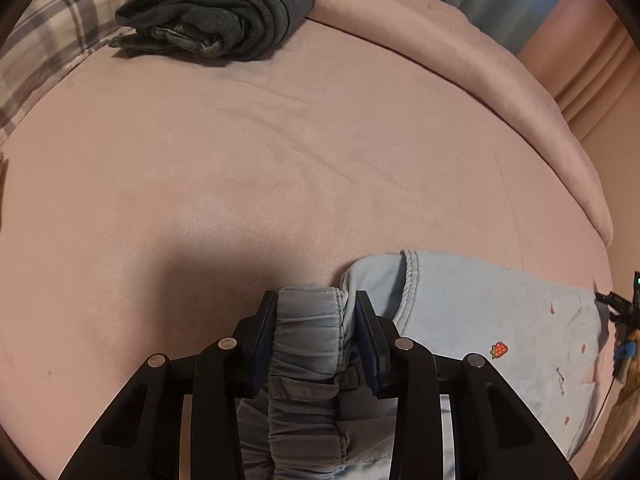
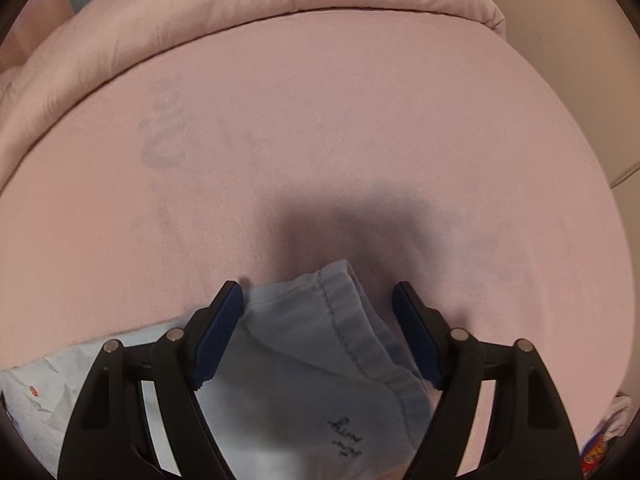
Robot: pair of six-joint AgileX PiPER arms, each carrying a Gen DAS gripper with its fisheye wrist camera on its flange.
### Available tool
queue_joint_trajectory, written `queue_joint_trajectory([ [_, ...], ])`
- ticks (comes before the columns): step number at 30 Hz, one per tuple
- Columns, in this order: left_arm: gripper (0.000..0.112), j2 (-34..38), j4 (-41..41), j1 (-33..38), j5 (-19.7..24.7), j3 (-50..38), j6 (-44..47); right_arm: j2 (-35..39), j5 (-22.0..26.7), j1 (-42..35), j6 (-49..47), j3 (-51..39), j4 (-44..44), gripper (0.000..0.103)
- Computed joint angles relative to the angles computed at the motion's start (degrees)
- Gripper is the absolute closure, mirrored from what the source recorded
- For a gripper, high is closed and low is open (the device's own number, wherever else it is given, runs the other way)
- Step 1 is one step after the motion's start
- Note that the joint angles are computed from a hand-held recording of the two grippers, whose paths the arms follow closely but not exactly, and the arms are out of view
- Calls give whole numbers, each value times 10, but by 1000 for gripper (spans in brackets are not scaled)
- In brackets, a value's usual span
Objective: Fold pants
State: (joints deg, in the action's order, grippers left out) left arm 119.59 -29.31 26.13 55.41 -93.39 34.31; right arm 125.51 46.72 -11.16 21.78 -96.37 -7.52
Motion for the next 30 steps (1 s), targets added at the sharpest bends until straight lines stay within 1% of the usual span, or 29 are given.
queue_joint_trajectory([
  [1,77,-1,-4,2,-2,3,-1,-8,-24,-3,-3,19,10,63],
  [2,78,-6,-14,5,-9,10,0,-10,-31,-2,3,25,5,82],
  [3,78,-19,-28,8,-25,27,11,-17,-40,1,9,33,2,87],
  [4,79,-34,-38,9,-42,43,21,-23,-43,6,22,36,-11,90],
  [6,79,-62,-67,12,-57,60,36,-39,-54,16,49,43,-34,90],
  [8,79,-89,-120,30,-38,65,57,-83,-81,21,65,68,-33,90],
  [9,79,-99,-143,35,-30,67,64,-120,-108,22,73,94,-30,90],
  [10,79,-113,-169,46,-17,73,82,-162,-149,21,58,131,-12,90],
  [11,79,-134,-201,61,-11,90,112,-189,-173,22,48,154,-2,90],
  [12,79,-158,-228,74,-10,111,147,-228,-190,21,20,182,19,90],
  [13,79,-174,-247,84,-14,129,179,-277,-207,15,-30,221,58,90],
  [14,79,-193,-266,101,-8,151,215,-317,-225,7,-88,257,106,90],
  [15,79,-206,-278,118,1,169,242,-362,-242,-1,-145,301,155,90],
  [16,79,-214,-278,141,22,187,261,-419,-254,-13,-202,359,202,90],
  [17,79,-216,-272,152,31,199,268,-463,-266,-24,-260,409,250,90],
  [18,79,-217,-264,171,43,214,276,-510,-269,-36,-317,461,300,90],
  [20,79,-223,-267,206,57,253,314,-566,-259,-75,-431,537,404,90],
  [21,79,-225,-266,224,61,275,335,-602,-241,-108,-489,591,455,90],
  [22,79,-229,-262,236,63,294,344,-620,-220,-142,-546,630,498,90],
  [24,79,-224,-253,260,74,315,351,-600,-212,-194,-661,677,581,89],
  [25,79,-228,-254,271,80,327,358,-601,-201,-227,-695,717,599,89],
  [27,79,-231,-251,292,95,343,365,-609,-198,-259,-738,762,633,90],
  [29,79,-233,-242,305,115,344,359,-614,-169,-319,-798,786,665,90],
  [30,79,-235,-239,309,126,340,355,-624,-149,-341,-804,786,665,90],
])
